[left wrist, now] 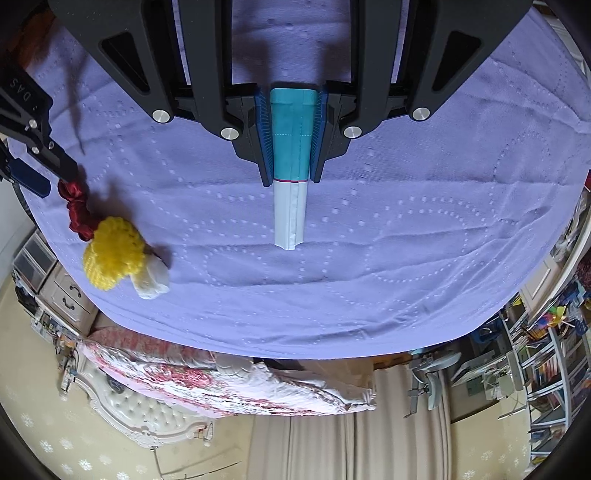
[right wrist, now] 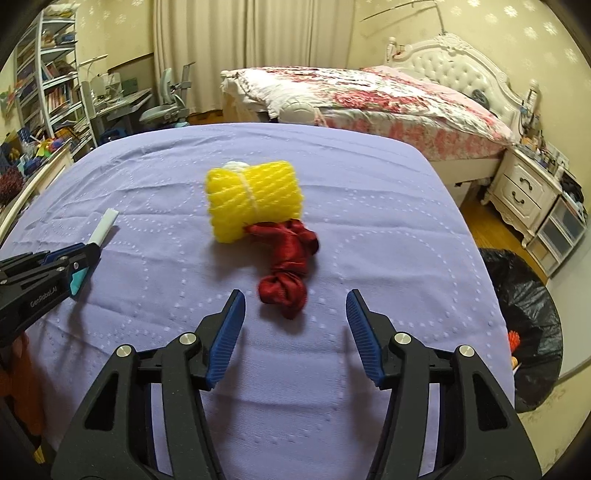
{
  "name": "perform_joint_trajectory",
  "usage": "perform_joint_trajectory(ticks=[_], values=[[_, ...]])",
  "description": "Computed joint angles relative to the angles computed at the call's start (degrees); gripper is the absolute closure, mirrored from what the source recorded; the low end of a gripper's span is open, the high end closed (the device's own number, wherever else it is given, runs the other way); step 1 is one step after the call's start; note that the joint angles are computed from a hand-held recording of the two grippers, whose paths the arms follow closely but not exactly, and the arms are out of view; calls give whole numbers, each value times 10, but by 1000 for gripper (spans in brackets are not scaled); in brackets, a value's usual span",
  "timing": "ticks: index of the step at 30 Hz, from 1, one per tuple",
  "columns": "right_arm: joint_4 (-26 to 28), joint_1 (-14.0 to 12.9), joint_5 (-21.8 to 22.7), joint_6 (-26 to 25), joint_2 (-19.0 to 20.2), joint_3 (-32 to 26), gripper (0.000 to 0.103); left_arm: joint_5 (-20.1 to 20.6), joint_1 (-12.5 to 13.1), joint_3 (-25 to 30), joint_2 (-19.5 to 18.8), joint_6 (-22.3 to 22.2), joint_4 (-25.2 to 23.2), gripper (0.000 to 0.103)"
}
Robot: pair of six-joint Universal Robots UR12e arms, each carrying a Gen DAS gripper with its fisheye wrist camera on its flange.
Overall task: Collect trash
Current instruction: 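Grasp the red ribbon with the right tool, then carry the teal tube and red ribbon over the trash bin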
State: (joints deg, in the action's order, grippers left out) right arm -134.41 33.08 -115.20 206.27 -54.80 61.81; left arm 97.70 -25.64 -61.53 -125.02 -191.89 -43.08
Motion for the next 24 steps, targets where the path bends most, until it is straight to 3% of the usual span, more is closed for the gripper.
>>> perform_joint_trajectory(ticks=[12,15,17,24], values=[[39,-6,1,8,28,-51,49,-7,8,-8,4,-12,5,82],[45,-7,1,11,28,-52,60,-7,8,-8,4,-10,7,82],[51,-9,6,11,27,-52,76,-6,8,-6,3,-8,7,82],[47,-9,7,16,15,-32,81,-6,7,-2,1,-6,5,82]])
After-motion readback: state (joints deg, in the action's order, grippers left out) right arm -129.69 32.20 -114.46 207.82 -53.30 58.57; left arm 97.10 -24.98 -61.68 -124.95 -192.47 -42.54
